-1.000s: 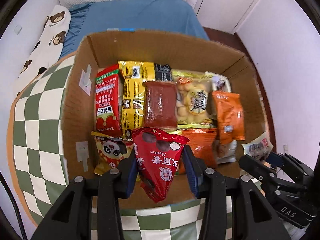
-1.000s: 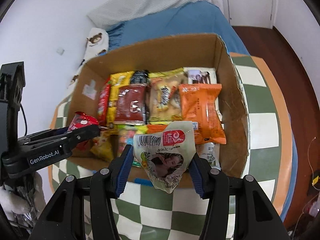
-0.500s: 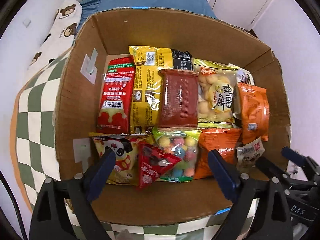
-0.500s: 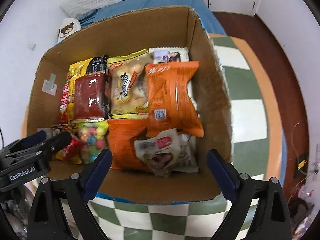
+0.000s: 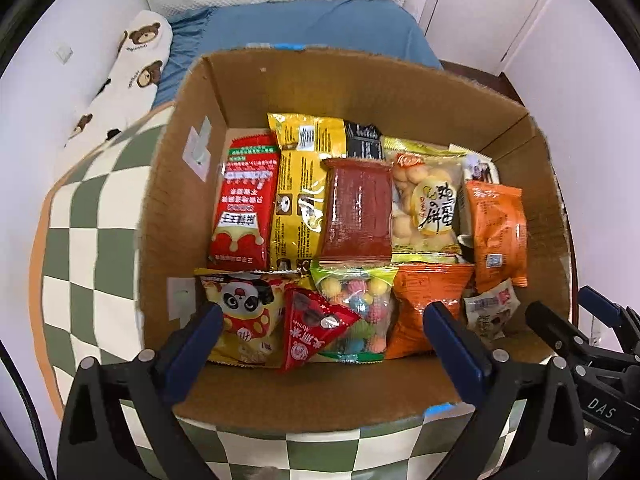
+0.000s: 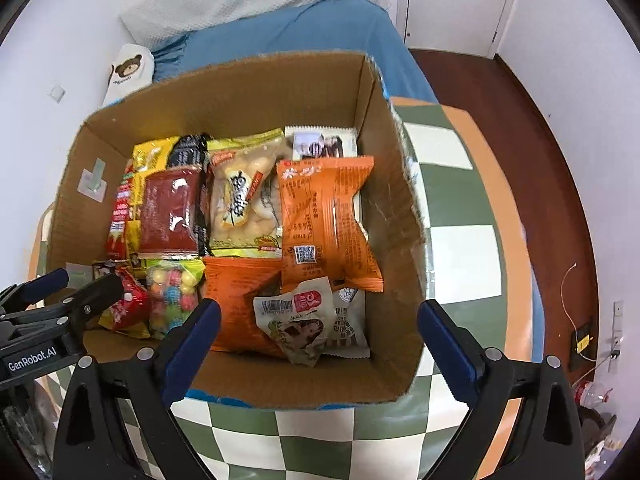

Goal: Organize snacks

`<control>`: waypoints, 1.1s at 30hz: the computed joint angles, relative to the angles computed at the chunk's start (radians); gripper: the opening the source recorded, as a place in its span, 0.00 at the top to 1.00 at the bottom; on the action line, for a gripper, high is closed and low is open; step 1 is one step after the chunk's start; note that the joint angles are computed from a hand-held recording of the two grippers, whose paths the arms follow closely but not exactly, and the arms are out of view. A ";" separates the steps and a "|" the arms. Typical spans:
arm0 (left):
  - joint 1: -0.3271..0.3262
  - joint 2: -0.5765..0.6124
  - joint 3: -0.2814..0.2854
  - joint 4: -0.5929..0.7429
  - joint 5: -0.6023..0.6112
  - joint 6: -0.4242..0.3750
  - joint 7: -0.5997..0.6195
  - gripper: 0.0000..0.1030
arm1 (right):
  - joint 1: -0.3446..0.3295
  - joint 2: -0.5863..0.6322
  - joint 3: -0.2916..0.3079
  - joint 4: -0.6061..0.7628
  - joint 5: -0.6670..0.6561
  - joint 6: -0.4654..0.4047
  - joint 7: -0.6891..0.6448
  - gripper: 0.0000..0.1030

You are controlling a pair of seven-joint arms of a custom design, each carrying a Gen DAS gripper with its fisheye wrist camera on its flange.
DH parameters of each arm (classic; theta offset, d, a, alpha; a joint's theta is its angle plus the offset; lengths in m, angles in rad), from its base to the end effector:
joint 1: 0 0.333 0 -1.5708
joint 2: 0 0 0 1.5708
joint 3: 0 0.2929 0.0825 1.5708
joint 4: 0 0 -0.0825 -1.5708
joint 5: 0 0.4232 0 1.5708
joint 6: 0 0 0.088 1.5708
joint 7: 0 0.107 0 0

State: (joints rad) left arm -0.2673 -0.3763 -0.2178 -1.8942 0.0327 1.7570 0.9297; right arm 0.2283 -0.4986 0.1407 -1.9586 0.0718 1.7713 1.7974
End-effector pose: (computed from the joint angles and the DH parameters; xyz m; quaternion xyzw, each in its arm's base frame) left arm 0.4362 -0.2470 0.6526 -0.7549 0.6433 -0.0994 0.0805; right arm 0.4233 0.1871 0.6807 -0.7435 0.6510 -0.0704 0.1357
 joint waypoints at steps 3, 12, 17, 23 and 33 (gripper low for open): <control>-0.001 -0.029 -0.011 0.007 0.026 -0.007 -0.010 0.01 | 0.001 -0.046 0.002 -0.007 -0.004 0.011 -0.002 0.03; -0.026 -0.179 -0.043 0.004 0.082 -0.019 -0.051 0.01 | -0.012 -0.227 0.020 -0.038 -0.006 0.012 -0.007 0.02; -0.044 -0.251 -0.064 0.014 0.102 -0.046 -0.065 0.01 | -0.023 -0.318 0.031 -0.024 0.002 -0.010 -0.020 0.02; -0.055 -0.314 -0.089 0.037 0.122 -0.093 -0.100 0.01 | -0.042 -0.394 0.049 0.018 0.007 -0.038 -0.030 0.02; -0.064 -0.359 -0.138 0.101 0.170 -0.164 -0.131 0.01 | -0.070 -0.462 0.074 0.118 0.018 -0.096 -0.056 0.00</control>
